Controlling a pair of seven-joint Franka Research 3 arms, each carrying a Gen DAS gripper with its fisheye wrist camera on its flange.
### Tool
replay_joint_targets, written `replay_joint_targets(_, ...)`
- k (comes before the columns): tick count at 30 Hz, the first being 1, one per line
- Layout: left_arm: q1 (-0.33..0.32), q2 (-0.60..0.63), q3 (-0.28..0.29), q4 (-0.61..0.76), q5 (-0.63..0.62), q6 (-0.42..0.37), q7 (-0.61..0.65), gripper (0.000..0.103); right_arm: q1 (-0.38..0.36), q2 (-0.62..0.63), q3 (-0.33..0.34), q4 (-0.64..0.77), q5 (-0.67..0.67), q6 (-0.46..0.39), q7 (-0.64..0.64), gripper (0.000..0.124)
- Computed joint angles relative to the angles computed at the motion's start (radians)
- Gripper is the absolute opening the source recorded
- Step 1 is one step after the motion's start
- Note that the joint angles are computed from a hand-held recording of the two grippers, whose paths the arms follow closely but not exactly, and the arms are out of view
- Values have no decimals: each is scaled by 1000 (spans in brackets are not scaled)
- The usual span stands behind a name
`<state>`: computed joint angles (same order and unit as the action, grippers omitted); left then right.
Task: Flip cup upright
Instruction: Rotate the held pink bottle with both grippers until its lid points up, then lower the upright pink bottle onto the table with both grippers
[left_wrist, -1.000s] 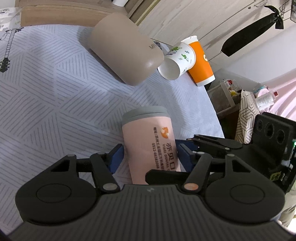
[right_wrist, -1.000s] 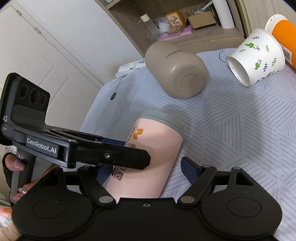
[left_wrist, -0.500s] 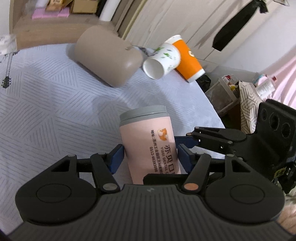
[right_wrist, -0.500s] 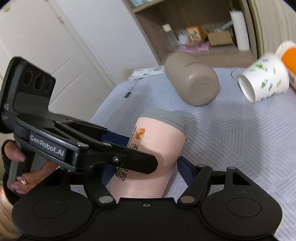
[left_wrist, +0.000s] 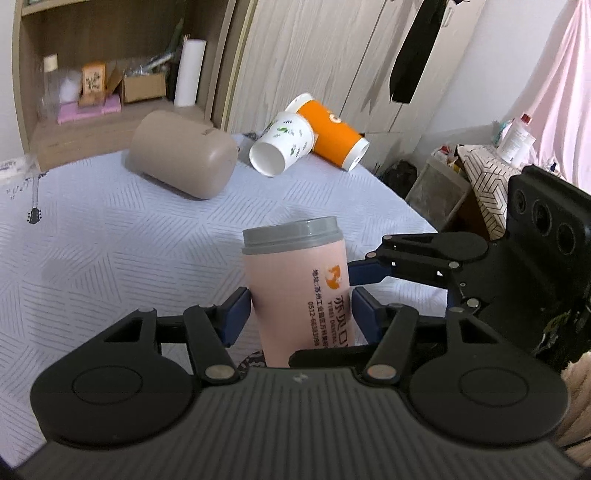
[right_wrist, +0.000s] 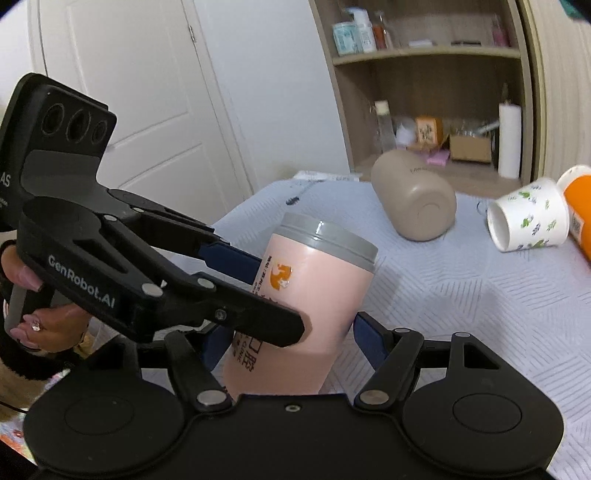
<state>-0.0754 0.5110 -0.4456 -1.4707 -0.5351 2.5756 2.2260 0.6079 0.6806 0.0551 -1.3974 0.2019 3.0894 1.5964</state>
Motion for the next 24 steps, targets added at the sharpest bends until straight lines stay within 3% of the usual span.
replay_joint_targets(2,16,-20,-18,-40,-30,32,33,59,26,-1,-30,-9,-12,22,8,76)
replay_joint_targets(8,33,-74,-42,-129,-87,128,137,58,167,16,-216,-2,-88,52,57,76)
replay_joint_targets(15,26,-86,-48,-164,-89,233,186,58,204,80,-288,80,-122,53,79,76)
replay_joint_targets(24,59,-11,-115,-118,-46,349,195,58,355,236,-595,240,-227,-4,239,75)
